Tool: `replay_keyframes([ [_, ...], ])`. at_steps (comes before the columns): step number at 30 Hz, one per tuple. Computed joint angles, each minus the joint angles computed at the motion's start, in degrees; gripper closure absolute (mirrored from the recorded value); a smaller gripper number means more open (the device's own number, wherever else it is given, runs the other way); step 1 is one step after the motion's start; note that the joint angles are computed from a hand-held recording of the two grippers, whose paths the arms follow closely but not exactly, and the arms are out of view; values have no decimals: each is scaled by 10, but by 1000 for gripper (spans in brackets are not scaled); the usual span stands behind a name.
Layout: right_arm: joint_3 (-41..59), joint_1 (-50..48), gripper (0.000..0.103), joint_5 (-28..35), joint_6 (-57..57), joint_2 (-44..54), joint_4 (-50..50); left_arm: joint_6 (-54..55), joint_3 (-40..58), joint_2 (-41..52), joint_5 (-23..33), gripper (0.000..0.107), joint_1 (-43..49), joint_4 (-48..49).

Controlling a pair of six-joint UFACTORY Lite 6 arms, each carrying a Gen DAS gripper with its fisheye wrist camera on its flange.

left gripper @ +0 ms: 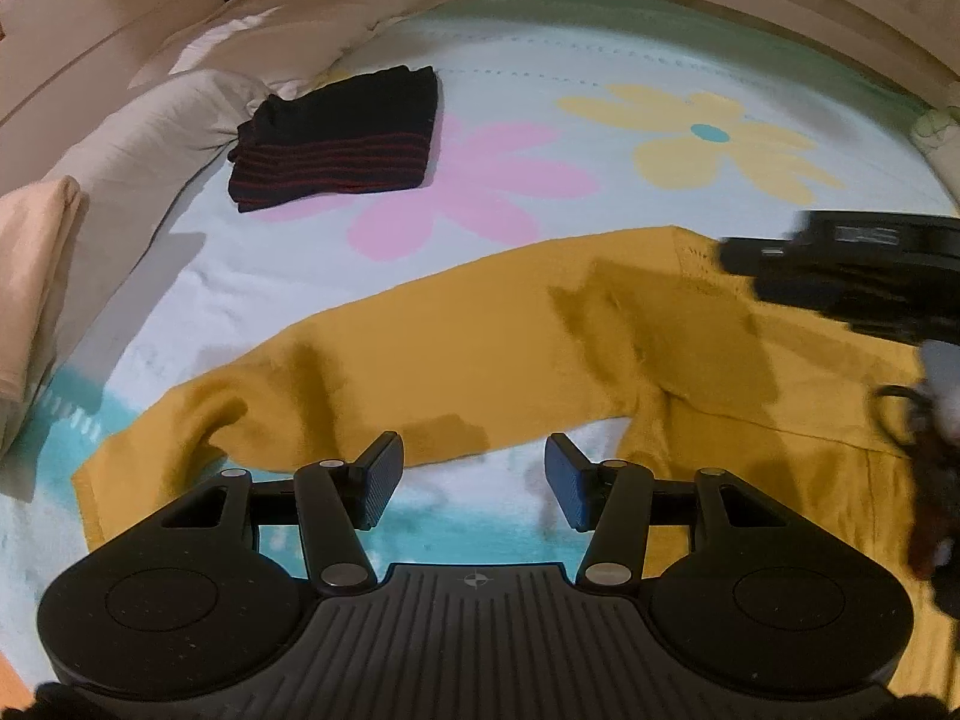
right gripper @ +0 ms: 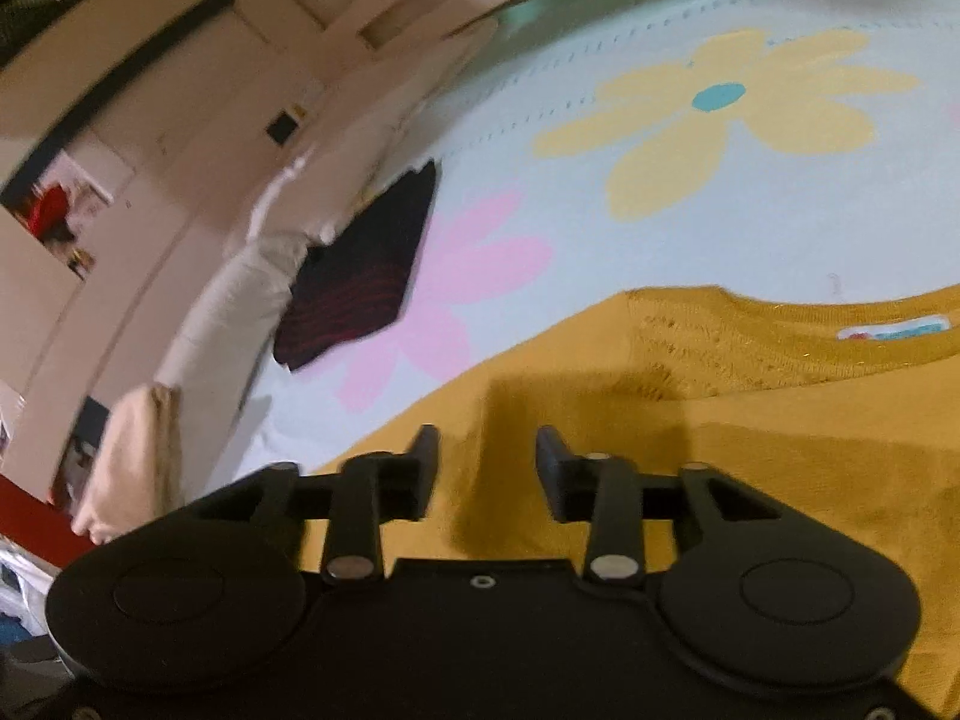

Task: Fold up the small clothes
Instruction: 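Carry the sleeve across the sweater body with the right tool and release, then move the left tool toward the other sleeve cuff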

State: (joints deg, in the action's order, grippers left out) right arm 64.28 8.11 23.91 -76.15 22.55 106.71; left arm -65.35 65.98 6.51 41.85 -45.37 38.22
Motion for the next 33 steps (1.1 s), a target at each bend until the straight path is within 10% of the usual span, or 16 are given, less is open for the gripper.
replay_keyframes([
  [13,-228,-328,49,-60,-11,-225,-197,-2,22,32,-19,56,-15,-28],
  [25,-184,-481,46,49,-120,-104,-160,32,128,150,-59,56,-91,-64],
  [33,-160,-464,92,5,-129,-106,-239,54,171,199,-43,56,-108,-73],
])
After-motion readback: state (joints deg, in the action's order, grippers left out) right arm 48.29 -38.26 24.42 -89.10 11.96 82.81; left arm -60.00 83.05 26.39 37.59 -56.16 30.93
